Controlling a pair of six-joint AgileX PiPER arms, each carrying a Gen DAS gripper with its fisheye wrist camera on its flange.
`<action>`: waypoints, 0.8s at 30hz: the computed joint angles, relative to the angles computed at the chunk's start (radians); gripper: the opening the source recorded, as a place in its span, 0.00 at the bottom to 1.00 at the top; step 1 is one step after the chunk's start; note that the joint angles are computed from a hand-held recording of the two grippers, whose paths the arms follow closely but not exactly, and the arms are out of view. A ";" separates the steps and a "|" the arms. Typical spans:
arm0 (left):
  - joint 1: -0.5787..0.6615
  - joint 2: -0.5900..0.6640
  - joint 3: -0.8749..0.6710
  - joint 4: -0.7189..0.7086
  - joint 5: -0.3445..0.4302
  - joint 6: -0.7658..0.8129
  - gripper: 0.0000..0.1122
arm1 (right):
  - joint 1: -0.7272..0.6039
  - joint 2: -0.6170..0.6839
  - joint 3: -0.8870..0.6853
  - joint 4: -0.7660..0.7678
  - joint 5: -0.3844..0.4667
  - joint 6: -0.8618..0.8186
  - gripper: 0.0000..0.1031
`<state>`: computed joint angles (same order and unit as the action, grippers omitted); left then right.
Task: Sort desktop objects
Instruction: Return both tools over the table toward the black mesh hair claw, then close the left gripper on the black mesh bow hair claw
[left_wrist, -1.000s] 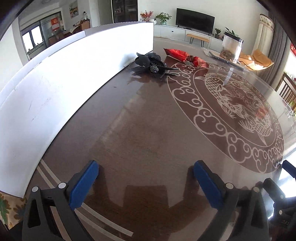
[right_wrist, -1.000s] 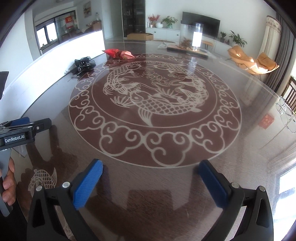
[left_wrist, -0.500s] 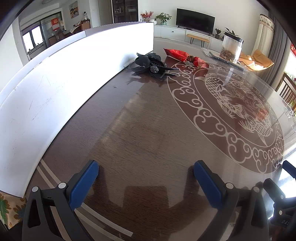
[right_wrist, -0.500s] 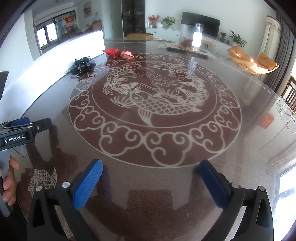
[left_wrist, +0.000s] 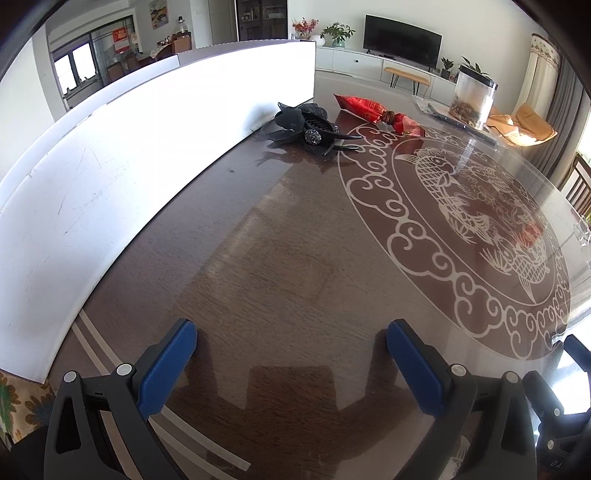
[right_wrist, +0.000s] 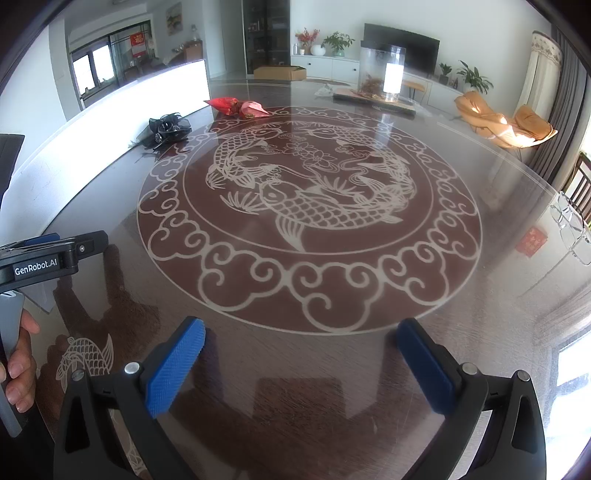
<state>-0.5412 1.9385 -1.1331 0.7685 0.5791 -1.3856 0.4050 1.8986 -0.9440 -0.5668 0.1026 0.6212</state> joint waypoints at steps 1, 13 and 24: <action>0.000 -0.001 0.001 0.002 0.000 -0.002 0.92 | 0.000 0.001 -0.001 -0.002 -0.001 0.002 1.00; 0.006 -0.009 0.008 -0.026 -0.011 0.046 0.92 | 0.000 0.002 -0.001 -0.002 0.000 0.003 1.00; -0.019 0.135 -0.260 -0.181 0.155 0.118 0.92 | 0.000 0.001 -0.001 -0.002 0.000 0.003 1.00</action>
<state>-0.5600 2.0732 -1.3932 0.5873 0.7343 -1.2672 0.4053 1.8992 -0.9446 -0.5690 0.1025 0.6241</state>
